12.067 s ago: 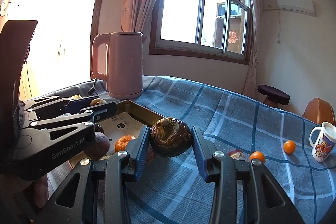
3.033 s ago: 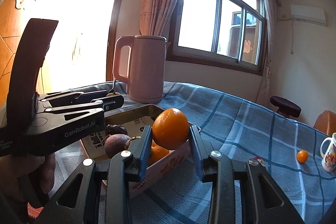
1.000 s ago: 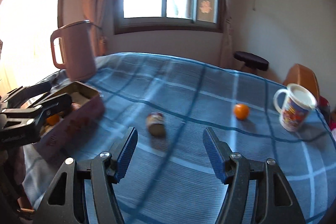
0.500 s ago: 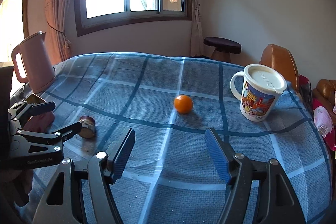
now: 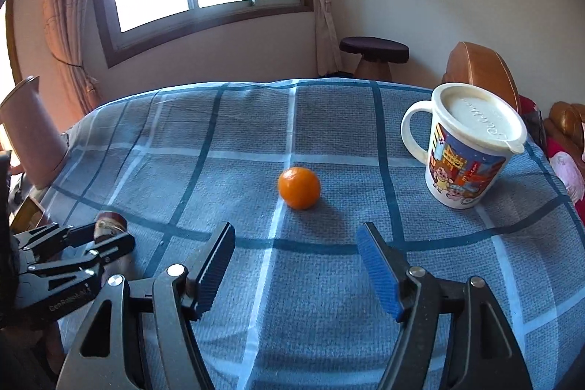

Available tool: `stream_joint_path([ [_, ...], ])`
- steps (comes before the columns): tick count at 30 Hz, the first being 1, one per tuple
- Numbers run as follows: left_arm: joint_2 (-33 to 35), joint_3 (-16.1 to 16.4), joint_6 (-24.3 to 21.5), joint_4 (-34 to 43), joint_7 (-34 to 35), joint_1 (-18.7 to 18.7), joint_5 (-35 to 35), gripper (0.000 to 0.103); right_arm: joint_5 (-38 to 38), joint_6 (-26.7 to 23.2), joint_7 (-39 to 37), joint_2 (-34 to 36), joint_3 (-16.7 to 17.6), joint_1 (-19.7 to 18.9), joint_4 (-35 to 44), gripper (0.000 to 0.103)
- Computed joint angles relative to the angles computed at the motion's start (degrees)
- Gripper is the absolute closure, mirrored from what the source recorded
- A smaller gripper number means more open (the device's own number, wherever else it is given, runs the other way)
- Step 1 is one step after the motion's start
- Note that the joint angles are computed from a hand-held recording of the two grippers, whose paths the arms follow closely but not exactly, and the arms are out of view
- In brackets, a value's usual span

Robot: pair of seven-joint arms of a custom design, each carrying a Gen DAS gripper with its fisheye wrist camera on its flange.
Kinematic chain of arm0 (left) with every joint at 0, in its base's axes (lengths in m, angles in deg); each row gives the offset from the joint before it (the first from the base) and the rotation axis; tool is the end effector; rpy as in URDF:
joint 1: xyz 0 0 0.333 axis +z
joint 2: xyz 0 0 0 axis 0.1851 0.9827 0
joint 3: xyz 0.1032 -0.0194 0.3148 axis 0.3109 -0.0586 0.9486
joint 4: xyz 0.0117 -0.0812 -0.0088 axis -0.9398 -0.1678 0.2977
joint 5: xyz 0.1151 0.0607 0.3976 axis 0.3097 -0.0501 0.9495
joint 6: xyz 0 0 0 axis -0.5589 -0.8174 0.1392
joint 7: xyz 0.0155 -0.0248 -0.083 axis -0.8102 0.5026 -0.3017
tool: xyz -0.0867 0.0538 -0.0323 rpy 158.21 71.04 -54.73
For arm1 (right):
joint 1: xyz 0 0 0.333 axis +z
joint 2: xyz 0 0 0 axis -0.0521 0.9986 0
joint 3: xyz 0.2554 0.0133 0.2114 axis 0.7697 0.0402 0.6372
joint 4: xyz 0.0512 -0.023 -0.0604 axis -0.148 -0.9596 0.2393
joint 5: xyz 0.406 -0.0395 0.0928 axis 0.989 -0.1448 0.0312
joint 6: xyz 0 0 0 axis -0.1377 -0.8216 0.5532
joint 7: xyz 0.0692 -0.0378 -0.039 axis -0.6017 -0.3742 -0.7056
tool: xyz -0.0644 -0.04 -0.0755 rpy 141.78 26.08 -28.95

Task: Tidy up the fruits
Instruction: 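Grasp the red can with the left tool while the right tool grasps the mandarin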

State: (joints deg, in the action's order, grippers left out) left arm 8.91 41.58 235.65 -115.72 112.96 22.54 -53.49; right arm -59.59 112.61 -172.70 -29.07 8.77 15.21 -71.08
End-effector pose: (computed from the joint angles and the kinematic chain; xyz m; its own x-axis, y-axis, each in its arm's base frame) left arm 0.6585 -0.1551 0.3141 -0.4115 -0.9090 0.0659 -0.6979 0.2678 -0.6642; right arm 0.6391 0.1711 0.3281 -0.1959 -0.9796 -0.0455 -0.6433 0.1634 -0.7480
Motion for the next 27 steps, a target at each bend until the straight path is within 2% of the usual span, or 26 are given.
stream_joint_path([
  [4,0.6,12.7,4.1,3.9,-6.1,-12.7,3.0,0.057,6.0,-0.4,-4.8,2.6,-0.1,-0.6,3.0,0.032],
  [5,1.4,15.0,4.3,5.3,-7.3,-14.8,3.7,0.057,7.3,-0.7,-6.0,3.3,-0.4,-0.4,3.9,0.032],
  [6,2.3,16.7,4.2,6.9,-8.7,-16.3,4.2,0.057,8.7,-0.8,-7.2,4.0,-0.8,-0.2,4.8,0.032],
  [9,5.4,18.9,2.0,11.5,-12.0,-18.1,5.5,0.057,14.3,-1.2,-11.7,6.2,-1.1,-0.3,7.4,0.032],
  [10,6.5,19.3,1.4,13.1,-13.1,-18.3,5.7,0.057,16.0,-1.1,-12.9,7.0,-1.2,-0.4,8.2,0.032],
  [12,7.9,16.5,0.2,14.9,-13.5,-15.7,6.0,0.057,19.0,-1.1,-15.1,8.6,-1.5,-0.2,9.8,0.032],
  [14,8.4,17.0,0.5,15.3,-14.4,-16.0,6.6,0.057,21.5,-1.5,-17.2,9.9,-1.9,0.4,10.8,0.032],
  [17,8.6,16.1,0.9,15.3,-14.6,-15.0,7.4,0.057,25.0,-2.9,-21.1,10.8,-2.5,1.3,11.5,0.032],
  [19,8.3,16.7,2.1,14.6,-15.5,-15.4,7.7,0.057,27.3,-1.8,-22.0,10.8,-3.3,1.7,11.1,0.033],
  [21,8.1,16.5,3.0,14.2,-16.0,-15.1,8.0,0.057,29.7,-1.8,-23.4,10.9,-3.9,2.2,10.8,0.039],
  [23,7.9,15.2,4.2,13.3,-16.2,-13.7,8.2,0.057,33.6,-1.0,-26.6,11.0,-2.9,1.1,10.3,0.056],
  [27,7.5,14.3,5.9,12.0,-17.2,-12.5,8.7,0.057,38.5,1.4,-29.7,11.0,-3.3,0.9,9.3,0.062],
])
